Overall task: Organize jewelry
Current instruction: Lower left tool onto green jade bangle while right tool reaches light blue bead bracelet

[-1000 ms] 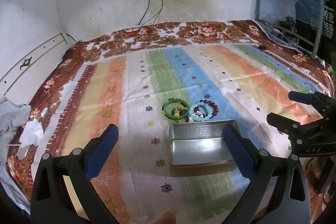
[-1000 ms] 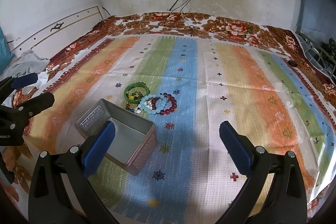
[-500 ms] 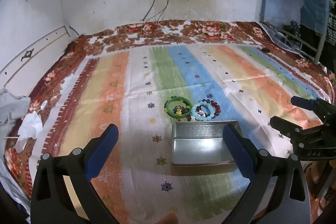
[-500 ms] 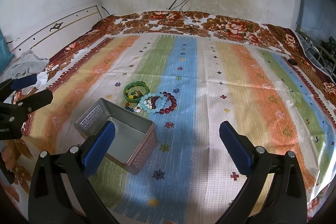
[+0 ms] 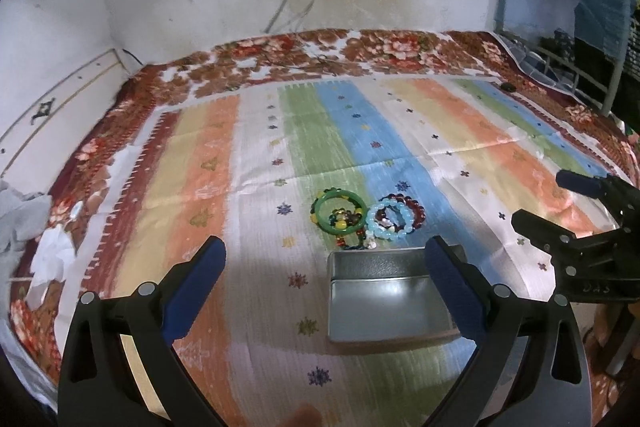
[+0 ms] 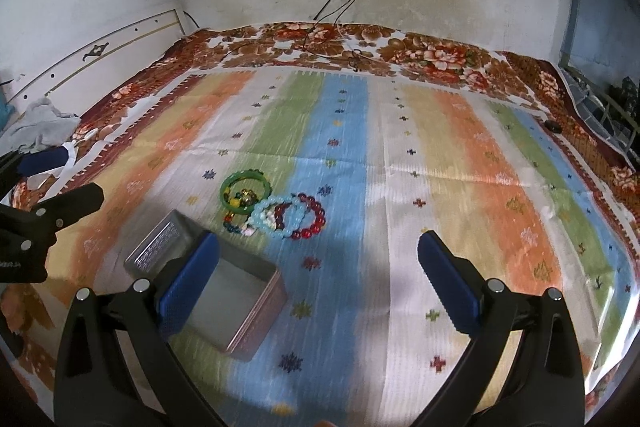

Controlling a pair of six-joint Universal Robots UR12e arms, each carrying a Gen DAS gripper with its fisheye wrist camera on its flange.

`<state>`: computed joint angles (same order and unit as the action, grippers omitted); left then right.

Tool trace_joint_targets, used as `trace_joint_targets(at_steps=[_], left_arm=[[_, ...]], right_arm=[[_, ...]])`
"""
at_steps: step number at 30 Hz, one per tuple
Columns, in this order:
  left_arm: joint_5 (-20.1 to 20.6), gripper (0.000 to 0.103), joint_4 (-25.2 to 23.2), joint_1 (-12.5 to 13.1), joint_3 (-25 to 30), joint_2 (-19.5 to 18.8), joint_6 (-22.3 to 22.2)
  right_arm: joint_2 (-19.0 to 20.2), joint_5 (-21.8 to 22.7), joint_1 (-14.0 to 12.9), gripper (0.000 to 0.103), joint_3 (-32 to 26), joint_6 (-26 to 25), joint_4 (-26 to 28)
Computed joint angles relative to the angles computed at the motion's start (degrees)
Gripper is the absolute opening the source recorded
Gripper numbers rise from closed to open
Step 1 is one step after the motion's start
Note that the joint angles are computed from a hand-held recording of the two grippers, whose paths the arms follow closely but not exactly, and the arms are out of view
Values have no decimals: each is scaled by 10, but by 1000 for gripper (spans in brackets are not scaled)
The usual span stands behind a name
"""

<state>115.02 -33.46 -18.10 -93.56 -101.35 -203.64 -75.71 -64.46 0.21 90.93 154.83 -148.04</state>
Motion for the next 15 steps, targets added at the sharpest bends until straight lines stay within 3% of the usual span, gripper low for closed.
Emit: trace_joint_targets(at_steps=[5, 10, 15], left_arm=[[-59, 97, -30, 25, 10, -4, -18], [-61, 97, -52, 33, 33, -21, -3], [-83, 98, -110, 45, 61, -40, -4]], right_arm=[[16, -12, 6, 98, -31, -2, 33], [32, -12, 10, 98, -62, -6, 84], [55, -30, 22, 98, -96, -3, 110]])
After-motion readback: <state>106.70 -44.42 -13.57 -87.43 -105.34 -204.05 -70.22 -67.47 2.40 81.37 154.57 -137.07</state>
